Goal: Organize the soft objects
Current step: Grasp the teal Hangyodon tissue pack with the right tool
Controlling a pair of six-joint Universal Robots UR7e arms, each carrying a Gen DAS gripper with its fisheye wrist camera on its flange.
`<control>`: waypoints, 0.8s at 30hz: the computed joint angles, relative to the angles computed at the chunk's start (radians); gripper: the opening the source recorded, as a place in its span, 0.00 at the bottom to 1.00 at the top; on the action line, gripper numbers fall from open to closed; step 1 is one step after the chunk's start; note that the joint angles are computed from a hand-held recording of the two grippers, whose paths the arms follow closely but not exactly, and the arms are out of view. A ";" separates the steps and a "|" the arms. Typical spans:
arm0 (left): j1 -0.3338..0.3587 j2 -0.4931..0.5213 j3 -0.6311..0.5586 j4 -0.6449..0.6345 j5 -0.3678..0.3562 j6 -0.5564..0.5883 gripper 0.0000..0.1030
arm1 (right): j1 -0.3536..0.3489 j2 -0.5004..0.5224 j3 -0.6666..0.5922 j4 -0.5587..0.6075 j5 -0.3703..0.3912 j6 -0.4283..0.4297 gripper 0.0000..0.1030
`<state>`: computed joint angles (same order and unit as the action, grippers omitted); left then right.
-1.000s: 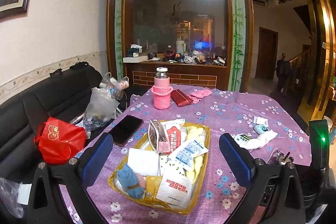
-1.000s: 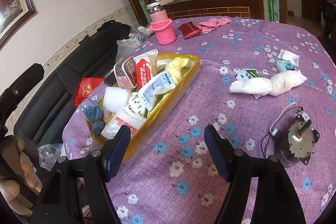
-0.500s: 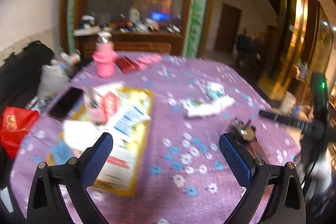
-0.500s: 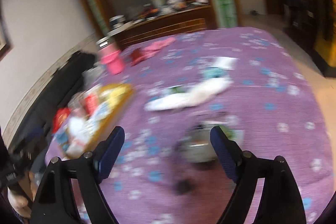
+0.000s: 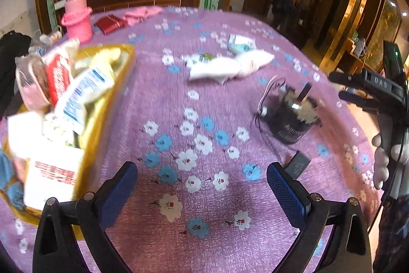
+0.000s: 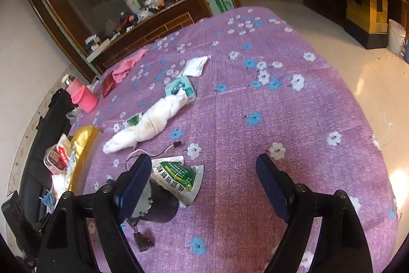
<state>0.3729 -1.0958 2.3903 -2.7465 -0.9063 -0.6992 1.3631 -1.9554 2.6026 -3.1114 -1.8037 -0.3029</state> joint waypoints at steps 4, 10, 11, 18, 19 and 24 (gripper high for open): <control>0.030 0.032 -0.012 0.002 -0.030 0.002 0.99 | 0.005 0.086 -0.043 0.010 -0.015 0.008 0.80; 0.075 0.060 -0.010 -0.036 -0.095 -0.003 0.99 | 0.066 0.225 -0.155 0.036 -0.082 0.024 0.80; 0.064 0.068 -0.007 -0.039 -0.078 0.003 0.99 | 0.080 0.252 -0.180 0.041 -0.102 0.024 0.80; 0.025 0.102 -0.016 0.024 -0.024 0.000 0.99 | 0.181 0.541 -0.466 0.210 -0.273 0.044 0.80; 0.024 0.103 -0.017 0.029 -0.022 -0.001 0.99 | 0.193 0.579 -0.500 0.235 -0.311 0.038 0.80; 0.016 0.108 -0.034 0.096 -0.007 -0.004 0.99 | 0.232 0.742 -0.645 0.364 -0.464 0.044 0.80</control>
<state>0.3886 -0.9876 2.3567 -2.6501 -0.9131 -0.7033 1.5952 -1.2134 1.9574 -2.7474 -2.2677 -0.2589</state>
